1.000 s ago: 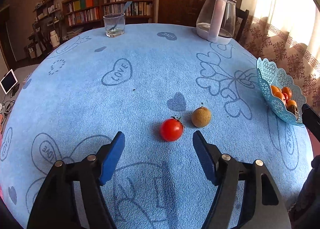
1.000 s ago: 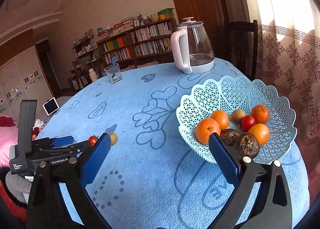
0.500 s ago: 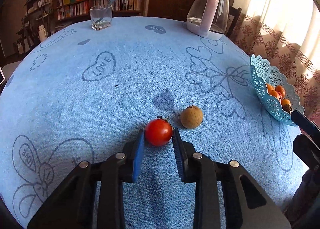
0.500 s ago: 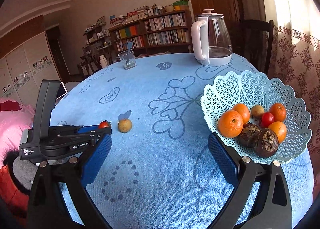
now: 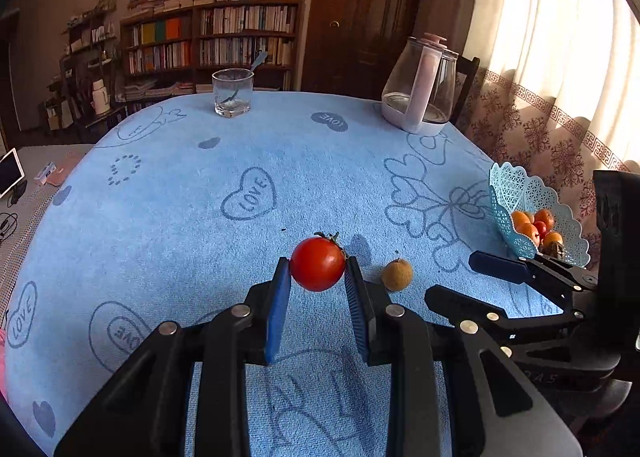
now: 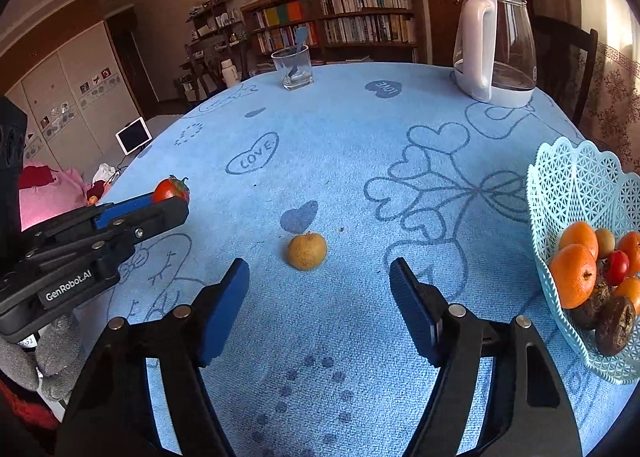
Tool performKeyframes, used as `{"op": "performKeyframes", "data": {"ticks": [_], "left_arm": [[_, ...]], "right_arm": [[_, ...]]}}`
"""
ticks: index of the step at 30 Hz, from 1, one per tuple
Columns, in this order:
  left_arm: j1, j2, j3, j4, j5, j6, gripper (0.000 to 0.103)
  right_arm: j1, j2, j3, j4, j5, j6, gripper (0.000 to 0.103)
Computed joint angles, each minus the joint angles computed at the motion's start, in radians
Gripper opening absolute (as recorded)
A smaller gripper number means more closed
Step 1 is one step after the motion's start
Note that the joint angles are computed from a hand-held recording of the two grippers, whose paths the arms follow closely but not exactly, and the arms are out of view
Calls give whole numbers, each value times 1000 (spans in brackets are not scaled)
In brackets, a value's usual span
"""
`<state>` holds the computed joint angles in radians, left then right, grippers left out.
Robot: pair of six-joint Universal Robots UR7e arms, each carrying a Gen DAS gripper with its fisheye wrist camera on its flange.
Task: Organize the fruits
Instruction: 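Grasp the small yellow fruit with the right tool while the left tool holds the tomato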
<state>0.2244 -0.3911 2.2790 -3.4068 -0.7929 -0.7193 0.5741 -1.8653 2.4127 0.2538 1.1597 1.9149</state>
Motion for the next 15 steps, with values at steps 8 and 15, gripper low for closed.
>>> {"op": "performKeyframes", "data": {"ticks": [8,15], "left_arm": [[-6,-22,43,-43,-3,-12,28],[-1,-37,51,-41,2,-26,28]], "right_arm": [[242,168,-61,-175,270,151,53],[283,194,-35,-287,338,140,33]]}}
